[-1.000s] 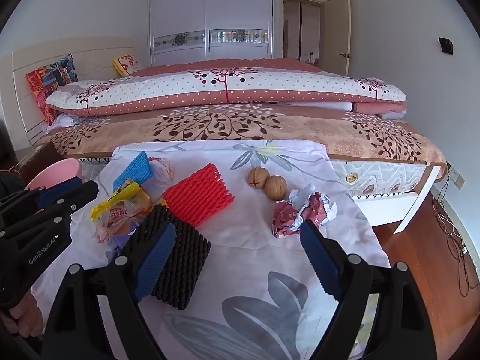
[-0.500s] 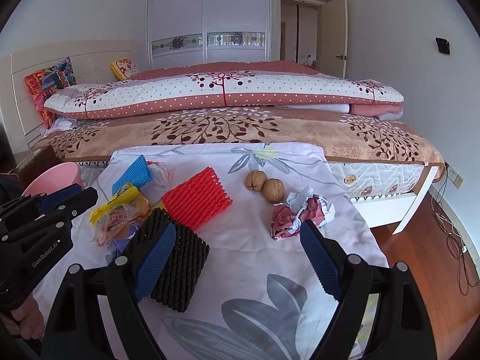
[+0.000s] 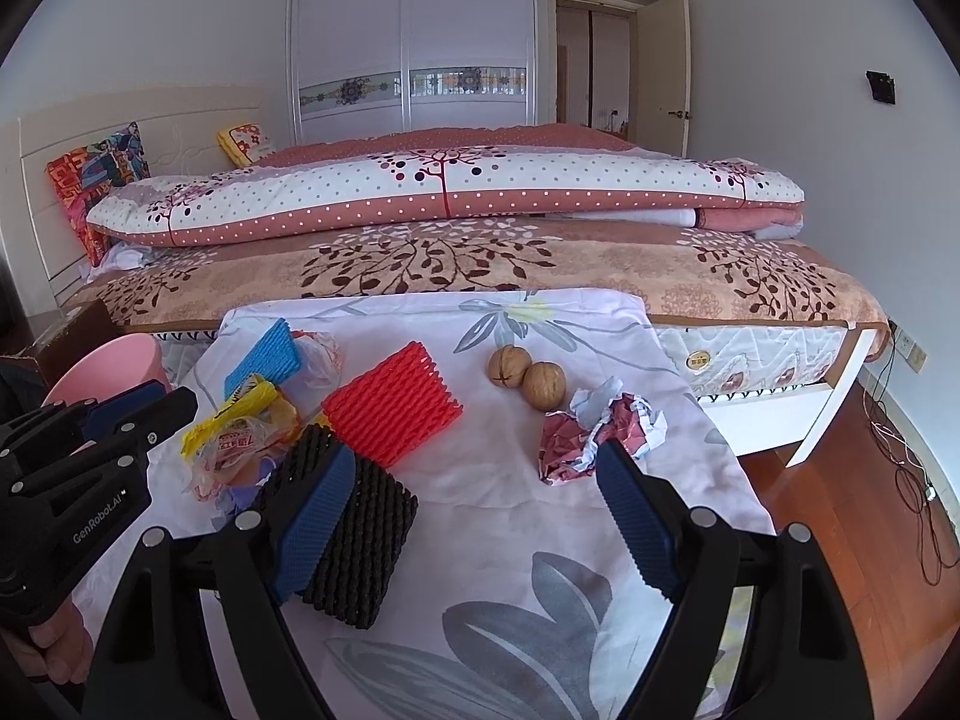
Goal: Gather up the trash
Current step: 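Position left gripper at clear snack wrapper while right gripper approaches black mesh sleeve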
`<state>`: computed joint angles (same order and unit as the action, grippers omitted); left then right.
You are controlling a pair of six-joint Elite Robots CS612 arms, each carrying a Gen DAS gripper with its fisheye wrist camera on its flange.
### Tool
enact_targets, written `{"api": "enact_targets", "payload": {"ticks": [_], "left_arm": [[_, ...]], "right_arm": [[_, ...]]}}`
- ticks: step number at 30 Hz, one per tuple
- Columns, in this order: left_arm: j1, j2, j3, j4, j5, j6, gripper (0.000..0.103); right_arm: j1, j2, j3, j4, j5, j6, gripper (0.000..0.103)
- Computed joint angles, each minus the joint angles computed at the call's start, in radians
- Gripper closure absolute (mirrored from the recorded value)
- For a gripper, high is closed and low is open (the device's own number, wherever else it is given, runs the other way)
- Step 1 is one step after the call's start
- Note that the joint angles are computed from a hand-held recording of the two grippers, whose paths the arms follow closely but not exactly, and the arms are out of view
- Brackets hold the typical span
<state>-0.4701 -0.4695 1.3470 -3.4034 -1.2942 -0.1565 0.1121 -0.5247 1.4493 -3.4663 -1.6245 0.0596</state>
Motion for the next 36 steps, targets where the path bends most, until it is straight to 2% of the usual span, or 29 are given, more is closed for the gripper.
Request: {"api": "enact_targets", "payload": {"ticks": [12, 36], "left_arm": [[0.000, 0.000, -0.002, 0.007, -0.001, 0.000, 0.078], [0.004, 0.001, -0.010, 0.043, -0.013, -0.018, 0.078]], "right_arm": [[0.000, -0.001, -0.001, 0.001, 0.003, 0.001, 0.022], [0.000, 0.000, -0.004, 0.026, 0.030, 0.005, 0.031]]}}
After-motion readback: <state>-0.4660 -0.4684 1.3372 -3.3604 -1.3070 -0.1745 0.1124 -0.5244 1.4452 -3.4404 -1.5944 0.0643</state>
